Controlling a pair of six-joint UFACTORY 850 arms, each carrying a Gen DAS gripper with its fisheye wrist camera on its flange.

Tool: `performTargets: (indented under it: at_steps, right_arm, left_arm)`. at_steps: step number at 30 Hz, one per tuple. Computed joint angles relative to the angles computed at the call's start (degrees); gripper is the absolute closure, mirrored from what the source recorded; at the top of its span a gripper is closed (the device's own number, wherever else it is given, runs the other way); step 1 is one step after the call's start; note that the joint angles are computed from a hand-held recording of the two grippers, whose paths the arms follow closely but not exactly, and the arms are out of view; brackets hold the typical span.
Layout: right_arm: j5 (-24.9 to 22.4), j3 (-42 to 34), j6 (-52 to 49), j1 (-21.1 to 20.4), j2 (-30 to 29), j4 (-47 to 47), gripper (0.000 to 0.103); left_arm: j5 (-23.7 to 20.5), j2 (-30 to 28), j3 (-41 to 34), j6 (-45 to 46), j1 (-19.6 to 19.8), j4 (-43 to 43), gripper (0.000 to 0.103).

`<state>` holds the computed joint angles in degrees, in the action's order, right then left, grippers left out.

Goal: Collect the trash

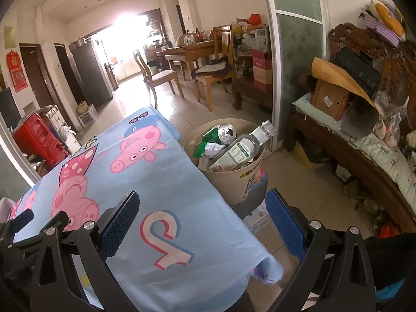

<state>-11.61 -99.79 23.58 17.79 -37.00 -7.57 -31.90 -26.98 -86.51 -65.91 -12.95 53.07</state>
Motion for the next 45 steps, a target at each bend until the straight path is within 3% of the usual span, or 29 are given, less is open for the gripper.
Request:
performTargets:
  at_steps: [15, 45]
  right_arm:
    - [1.03, 1.84, -5.76, -0.49, 0.92, 6.33, 0.01]
    - [0.26, 0.18, -7.63, -0.08, -0.58, 6.99, 0.01]
  left_arm:
    - [-2.63, -0.97, -1.13, 1.16, -1.02, 0.15, 0.006]
    - [0.84, -0.23, -0.21, 4.47, 0.29, -5.37, 0.006]
